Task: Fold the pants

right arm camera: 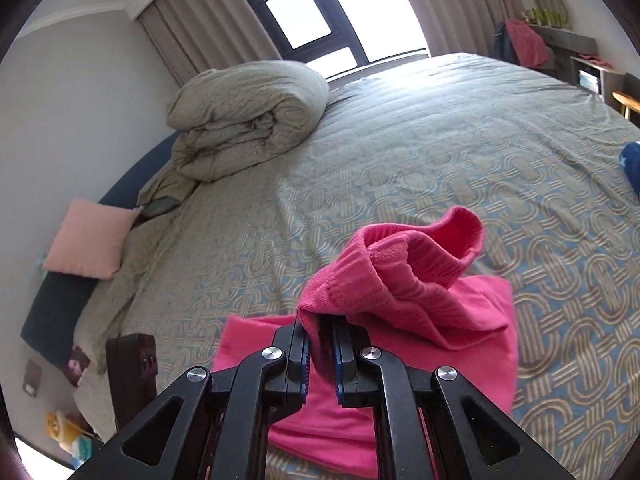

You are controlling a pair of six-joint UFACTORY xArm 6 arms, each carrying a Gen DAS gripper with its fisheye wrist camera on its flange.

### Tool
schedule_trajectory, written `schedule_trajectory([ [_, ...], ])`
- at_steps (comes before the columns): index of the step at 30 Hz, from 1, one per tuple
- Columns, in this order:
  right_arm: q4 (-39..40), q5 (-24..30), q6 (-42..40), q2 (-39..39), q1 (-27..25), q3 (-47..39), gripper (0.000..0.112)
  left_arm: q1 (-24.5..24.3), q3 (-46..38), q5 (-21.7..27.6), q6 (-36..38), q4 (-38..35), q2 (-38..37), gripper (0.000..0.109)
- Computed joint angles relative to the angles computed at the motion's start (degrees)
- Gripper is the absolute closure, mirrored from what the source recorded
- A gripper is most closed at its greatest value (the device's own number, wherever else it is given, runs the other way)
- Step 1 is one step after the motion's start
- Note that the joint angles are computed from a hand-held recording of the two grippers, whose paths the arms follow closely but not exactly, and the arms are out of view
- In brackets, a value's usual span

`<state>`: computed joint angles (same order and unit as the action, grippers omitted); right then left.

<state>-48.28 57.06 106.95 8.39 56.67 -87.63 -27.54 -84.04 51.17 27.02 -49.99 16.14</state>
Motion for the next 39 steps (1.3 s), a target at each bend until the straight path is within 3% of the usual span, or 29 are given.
schedule_trajectory([
  [5, 7.39, -5.1, -5.86, 3.2, -0.3, -0.01, 0.104, 1.85, -1.76, 2.95, -1.11, -3.65, 2.13, 0.04],
  [11, 21.49, -3.33, -19.94, 8.56, 0.87, -3.48, 0.088, 1.61, -2.31, 3.57, -1.93, -2.15, 2.56, 0.04],
  [13, 23.83, -6.76, -21.29, 7.79, 1.04, -1.17, 0.087, 1.47, -2.1, 3.45, -2.71, -1.45, 2.49, 0.04],
  [18, 20.16, -5.7, -18.14, 3.96, 3.03, 2.37, 0.074, 2.06, -1.8, 3.74, -3.39, -0.77, 2.38, 0.04],
  [24, 12.6, -5.08, -1.99, -6.77, 2.92, 14.07, 0.066, 1.06, -2.65, 3.39, -4.03, 0.28, 2.51, 0.04],
  [26, 14.81, -7.96, 0.96, -9.85, 1.16, 18.63, 0.061, 1.13, -2.79, 3.27, -4.21, 0.62, 2.61, 0.04],
  [29, 19.9, -13.89, -0.92, -11.74, -2.46, 22.89, 0.059, 1.6, -2.17, 2.37, -4.54, 1.02, 2.25, 0.04],
  [33, 17.21, -26.92, -2.9, -9.24, -8.48, 22.41, 0.058, 2.94, -0.72, 1.31, -5.42, 1.07, 1.17, 0.04],
  [35, 19.62, -32.04, -10.33, -4.44, -10.83, 17.02, 0.057, 3.62, -0.03, 0.69, -6.12, 0.98, 0.57, 0.04],
  [37, 27.05, -36.01, -22.08, 1.36, -11.62, 10.34, 0.056, 4.21, 0.36, 0.34, -6.9, 1.14, 0.12, 0.04],
  [39, 31.33, -35.98, -28.66, 4.8, -11.18, 5.51, 0.056, 4.44, 0.59, 0.11, -6.95, 1.43, -0.23, 0.04],
])
